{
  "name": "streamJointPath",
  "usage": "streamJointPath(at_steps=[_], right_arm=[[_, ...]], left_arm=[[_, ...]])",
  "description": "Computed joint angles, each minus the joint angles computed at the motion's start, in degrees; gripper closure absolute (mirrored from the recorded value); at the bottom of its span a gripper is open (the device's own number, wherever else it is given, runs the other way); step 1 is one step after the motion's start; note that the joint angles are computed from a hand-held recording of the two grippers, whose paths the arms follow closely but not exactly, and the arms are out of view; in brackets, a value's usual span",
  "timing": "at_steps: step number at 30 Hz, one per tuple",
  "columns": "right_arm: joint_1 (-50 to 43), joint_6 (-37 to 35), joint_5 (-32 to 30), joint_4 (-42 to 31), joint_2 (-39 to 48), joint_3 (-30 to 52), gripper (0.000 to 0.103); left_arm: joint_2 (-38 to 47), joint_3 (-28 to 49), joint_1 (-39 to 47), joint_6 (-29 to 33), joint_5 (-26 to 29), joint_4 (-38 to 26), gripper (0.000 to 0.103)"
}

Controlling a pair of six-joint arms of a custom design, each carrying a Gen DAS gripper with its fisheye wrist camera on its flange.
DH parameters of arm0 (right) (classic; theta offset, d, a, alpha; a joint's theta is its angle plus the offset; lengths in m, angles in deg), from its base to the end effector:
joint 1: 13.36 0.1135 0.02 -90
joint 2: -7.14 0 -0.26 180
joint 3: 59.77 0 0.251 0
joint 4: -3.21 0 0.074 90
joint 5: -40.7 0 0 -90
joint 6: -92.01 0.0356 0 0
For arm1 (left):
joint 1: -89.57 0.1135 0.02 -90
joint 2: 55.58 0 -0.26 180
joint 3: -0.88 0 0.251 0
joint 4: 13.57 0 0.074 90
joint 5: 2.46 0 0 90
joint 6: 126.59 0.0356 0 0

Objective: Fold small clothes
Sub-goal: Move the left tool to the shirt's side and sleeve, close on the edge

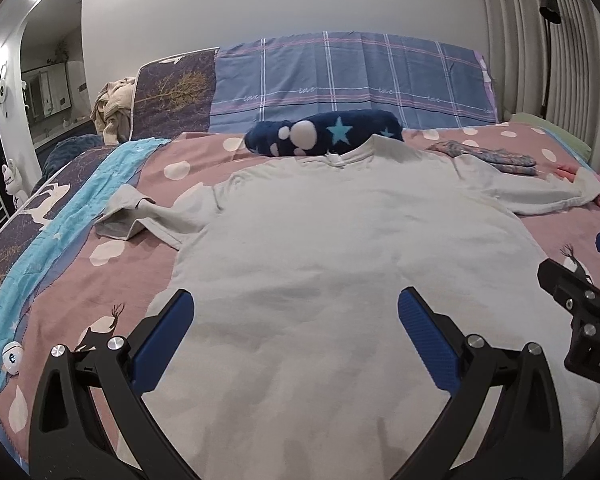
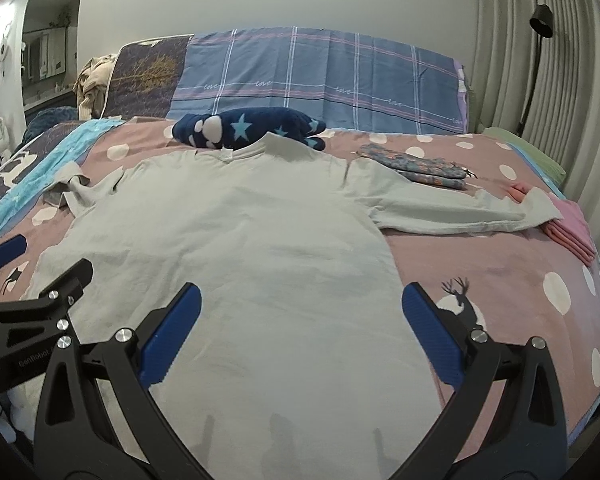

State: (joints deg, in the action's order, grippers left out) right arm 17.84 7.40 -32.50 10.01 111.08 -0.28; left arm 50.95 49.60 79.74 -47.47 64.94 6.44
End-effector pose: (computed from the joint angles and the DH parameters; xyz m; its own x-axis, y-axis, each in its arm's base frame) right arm 0.3025 0.1712 0.1241 -0.5484 -0.2270 -0.8048 -0.2498 0.9630 -0.1014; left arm 0.3099 -0.0398 0.0848 -0.5663 -0.0787 -0.8204 -0.2530 0.9640 0.0822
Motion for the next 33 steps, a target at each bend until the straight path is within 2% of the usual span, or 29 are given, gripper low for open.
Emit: streamJointPath(at_steps=[5,9,13,15,18,20,23,24,26,28,33], right_arm=[[1.2,-0.7,1.1,-2.0,3.3,4.3,0.002],[0.9,-3.4,0.1,-3.5,5.8,7.7,0.002],[-1.6,-6.9,-3.3,-2.8,8.0,9.9,0.002],[-2.1,-9.6,-2.2,-4.3,10.1,12.7,0.005],[-2.9,-12.4,-2.4,-6.0,12.3,16.1,0.007],[-3.3,-13.3,-3.1,-8.3,13.8,19.1,0.007],[-3.5,-15.2,-3.4,-11.5,16.0,23.6,0.007],[-3.6,-15.7,-3.5,-12.4,16.8,25.1,0.007],[-3.9,-16.0,-4.3,-14.5,18.4,28.4,0.007],[-4.2,-15.4,-5.5,-17.1,20.4,32.2,0.007],[-4.6,-13.7,-6.7,-23.1,25.6,40.8,0.007]], left_arm=[[1.6,1.5,4.4,1.7,4.5,-0.3,0.001],[2.7,3.3,10.8,3.0,12.7,-2.6,0.003],[3.9,5.2,18.8,4.0,20.0,-5.3,0.02],[4.9,6.7,22.6,5.6,21.8,-6.5,0.028],[7.1,11.4,28.1,7.7,21.6,-9.8,0.038],[9.5,16.4,31.4,8.7,19.8,-12.4,0.041],[15.8,28.0,34.6,13.6,13.0,-16.7,0.041],[19.5,34.3,35.6,16.1,10.9,-19.3,0.041],[25.5,44.9,37.0,18.3,10.2,-24.8,0.041],[33.6,59.0,38.0,20.2,10.2,-32.2,0.04],[48.6,83.9,37.5,24.5,5.8,-44.4,0.04]])
